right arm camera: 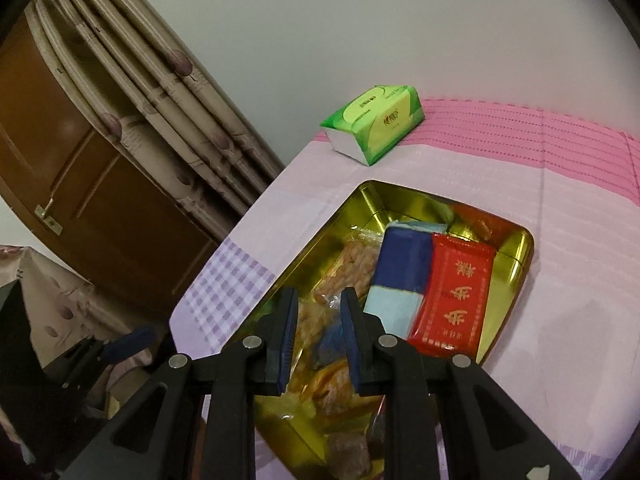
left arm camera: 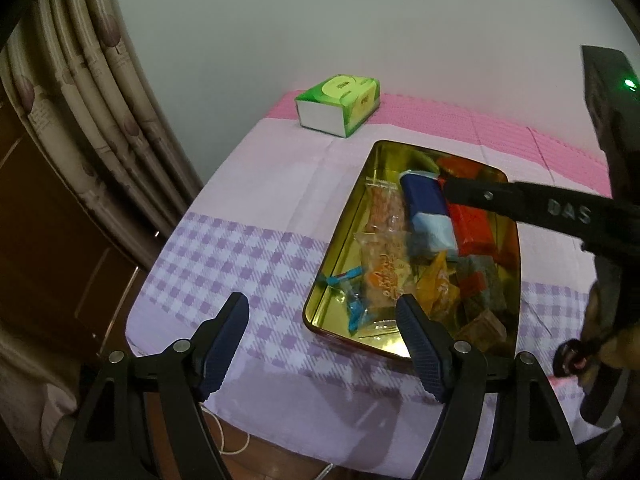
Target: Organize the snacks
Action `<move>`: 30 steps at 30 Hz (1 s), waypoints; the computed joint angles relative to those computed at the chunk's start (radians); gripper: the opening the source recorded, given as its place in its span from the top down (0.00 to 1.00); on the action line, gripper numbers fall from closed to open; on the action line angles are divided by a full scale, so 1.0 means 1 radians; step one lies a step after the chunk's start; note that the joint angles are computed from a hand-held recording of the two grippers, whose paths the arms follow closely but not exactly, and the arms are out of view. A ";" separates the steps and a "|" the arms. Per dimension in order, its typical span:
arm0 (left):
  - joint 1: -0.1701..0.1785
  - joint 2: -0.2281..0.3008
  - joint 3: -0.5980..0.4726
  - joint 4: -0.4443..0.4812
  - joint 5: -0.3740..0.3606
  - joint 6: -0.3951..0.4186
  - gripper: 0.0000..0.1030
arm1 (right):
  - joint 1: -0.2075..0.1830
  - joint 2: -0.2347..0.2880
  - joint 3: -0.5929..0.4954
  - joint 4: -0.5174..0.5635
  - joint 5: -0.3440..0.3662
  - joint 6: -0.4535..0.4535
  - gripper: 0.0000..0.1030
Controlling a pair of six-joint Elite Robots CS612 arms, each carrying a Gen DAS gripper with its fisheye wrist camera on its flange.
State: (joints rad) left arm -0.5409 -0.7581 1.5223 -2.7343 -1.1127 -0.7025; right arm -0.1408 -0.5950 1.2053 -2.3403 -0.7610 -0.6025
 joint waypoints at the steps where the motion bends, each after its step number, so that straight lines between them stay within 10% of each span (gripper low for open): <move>1: 0.000 0.001 -0.001 0.002 -0.003 0.001 0.26 | 0.002 0.005 -0.007 -0.001 -0.005 0.009 0.80; 16: 0.004 0.002 -0.001 -0.001 -0.014 -0.003 0.24 | -0.006 -0.039 0.087 -0.161 -0.020 0.035 0.72; 30: -0.023 -0.012 0.045 -0.169 0.062 0.040 0.24 | -0.046 -0.152 0.383 -0.922 -0.176 0.211 0.12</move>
